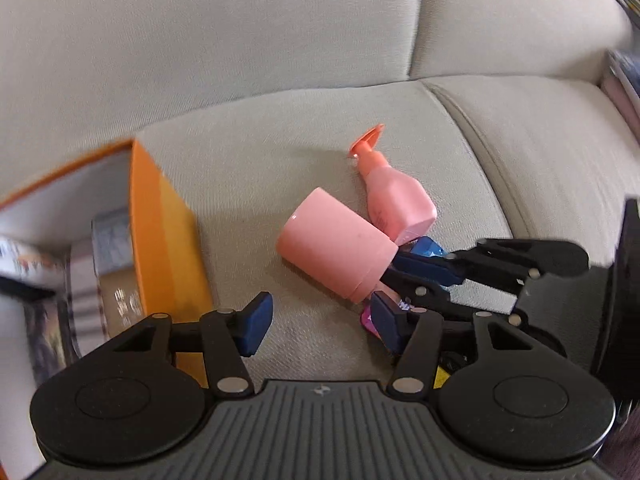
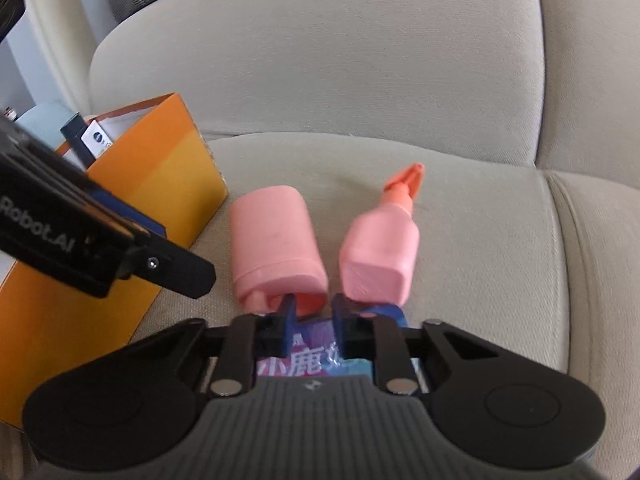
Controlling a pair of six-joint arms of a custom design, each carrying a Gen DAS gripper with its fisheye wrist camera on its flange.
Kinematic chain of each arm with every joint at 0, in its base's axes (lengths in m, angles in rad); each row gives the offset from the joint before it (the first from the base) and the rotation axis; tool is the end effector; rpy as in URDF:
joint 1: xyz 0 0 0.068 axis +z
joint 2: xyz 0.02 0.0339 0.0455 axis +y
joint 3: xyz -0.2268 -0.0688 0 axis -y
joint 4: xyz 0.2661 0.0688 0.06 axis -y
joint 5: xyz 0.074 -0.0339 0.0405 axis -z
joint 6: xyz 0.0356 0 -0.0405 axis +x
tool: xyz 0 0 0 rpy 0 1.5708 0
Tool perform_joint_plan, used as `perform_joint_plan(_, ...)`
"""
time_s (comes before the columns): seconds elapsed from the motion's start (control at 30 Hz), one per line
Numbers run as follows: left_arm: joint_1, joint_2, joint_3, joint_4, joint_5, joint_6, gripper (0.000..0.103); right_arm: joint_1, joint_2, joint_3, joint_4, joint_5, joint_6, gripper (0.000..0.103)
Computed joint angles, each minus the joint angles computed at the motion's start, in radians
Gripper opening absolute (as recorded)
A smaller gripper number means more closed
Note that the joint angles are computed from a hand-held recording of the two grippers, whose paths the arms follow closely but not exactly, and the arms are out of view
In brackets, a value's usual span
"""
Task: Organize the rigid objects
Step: 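Grasp the pink pump bottle with right gripper while left grasps the pink cup-shaped bottle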
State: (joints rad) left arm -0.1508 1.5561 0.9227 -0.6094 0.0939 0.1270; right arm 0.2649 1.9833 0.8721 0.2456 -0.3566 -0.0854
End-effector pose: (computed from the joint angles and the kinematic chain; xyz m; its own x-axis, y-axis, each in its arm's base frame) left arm 0.2980 -0.0487 0.1275 -0.9057 0.2652 -0.3308 0.2965 0.9539 -0.0472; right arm 0.3368 0.1042 0.0277 -0.6927 -0.2707 -0.6685 -0.5247 0.8251 0.2096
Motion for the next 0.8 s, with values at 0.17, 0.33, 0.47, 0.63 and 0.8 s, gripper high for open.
perform_joint_plan(0.17, 0.024, -0.015, 0.003, -0.001, 0.024, 0.163, 0.066, -0.010, -0.015, 0.005, 0.001, -0.023, -0.004, 0.000)
perform_joint_plan(0.33, 0.009, -0.036, -0.027, 0.054, 0.017, 0.362, 0.066, -0.026, -0.062, 0.037, -0.072, -0.026, -0.049, 0.000)
perform_joint_plan(0.47, -0.031, -0.061, -0.082, 0.145, -0.004, 0.610, 0.068, -0.048, -0.118, 0.034, -0.158, -0.008, -0.058, 0.003)
perform_joint_plan(0.63, -0.092, -0.065, -0.139, 0.229, -0.049, 0.897, 0.073, -0.094, -0.121, 0.080, -0.277, -0.021, -0.069, 0.008)
perform_joint_plan(0.8, -0.144, -0.052, -0.200, 0.347, -0.089, 1.120, 0.074, -0.122, -0.131, 0.099, -0.339, -0.029, -0.082, 0.025)
